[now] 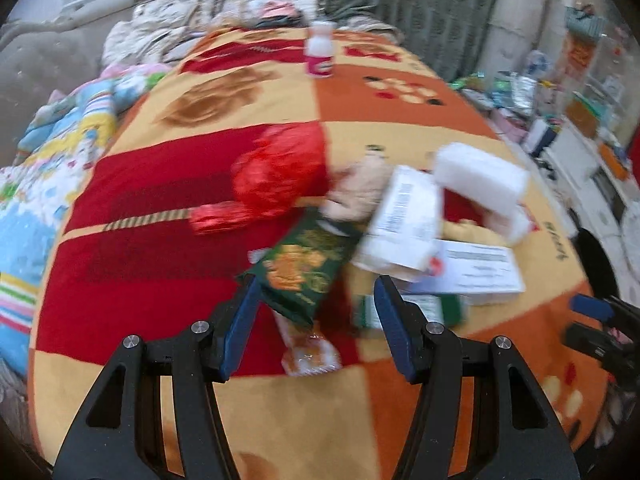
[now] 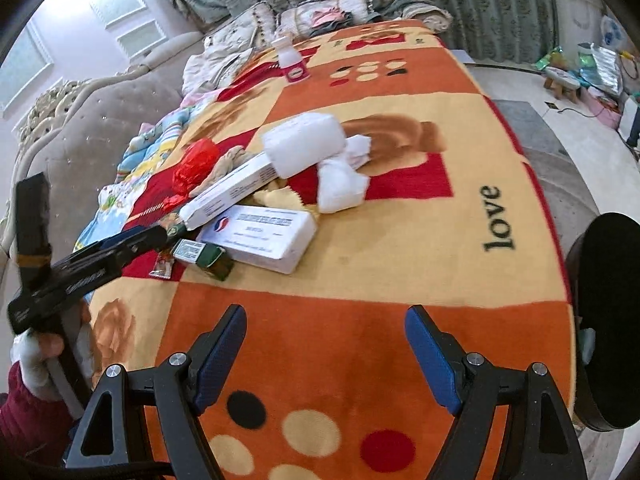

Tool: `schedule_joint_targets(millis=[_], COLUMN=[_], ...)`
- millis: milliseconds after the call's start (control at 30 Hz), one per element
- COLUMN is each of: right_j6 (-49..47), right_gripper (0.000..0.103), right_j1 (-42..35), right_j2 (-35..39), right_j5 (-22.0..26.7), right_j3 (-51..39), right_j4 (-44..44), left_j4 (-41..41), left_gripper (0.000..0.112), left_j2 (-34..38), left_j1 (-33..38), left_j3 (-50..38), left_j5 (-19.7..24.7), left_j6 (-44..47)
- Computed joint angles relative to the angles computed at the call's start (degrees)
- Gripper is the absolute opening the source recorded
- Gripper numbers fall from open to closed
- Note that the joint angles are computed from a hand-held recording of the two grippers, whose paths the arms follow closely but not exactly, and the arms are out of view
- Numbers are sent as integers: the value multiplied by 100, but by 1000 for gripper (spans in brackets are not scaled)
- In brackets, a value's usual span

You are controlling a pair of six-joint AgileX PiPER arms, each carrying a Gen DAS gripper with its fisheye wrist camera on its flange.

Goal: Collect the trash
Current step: 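Move both tools back to the remaining trash on the blanket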

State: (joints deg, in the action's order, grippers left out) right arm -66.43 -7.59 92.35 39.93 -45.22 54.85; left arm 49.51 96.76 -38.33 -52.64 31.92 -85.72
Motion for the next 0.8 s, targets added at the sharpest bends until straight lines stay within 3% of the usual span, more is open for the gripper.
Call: schedule_joint_targets(millis=[100, 200, 333, 433, 500, 633, 733, 800], right_j6=[54, 58, 80, 119, 132, 208, 215, 204], right_gripper=[79, 79, 79, 79, 79, 79, 79, 79], right_j1=[29, -73, -219, -321, -401, -609, -799, -889], right_j2=[-23, -12, 21, 58, 71, 129, 161, 191], right_j5=[18, 76, 117, 118, 125, 192, 262, 334], right_j3=[18, 21, -36, -98, -127, -230, -278, -306], right_j4=[-20, -52, -98, -126, -136, -198, -234, -246], left_j4=[-52, -575, -575, -1763, -2413, -2457, -1979, -2207], left_gripper=[58, 58, 58, 58, 58, 58, 58, 60], left_j2=[251, 383, 397, 229, 213, 44, 3, 123], left_j1=[159, 240, -244, -266, -387, -514, -550, -462], left_j3=[-138, -182, -135, 52, 36, 47, -92, -266], left_j5=[73, -196, -186, -970, -1132, -1363, -1363, -1386], left_j6=[104, 666, 716, 1827, 2538, 2790, 2596, 3060])
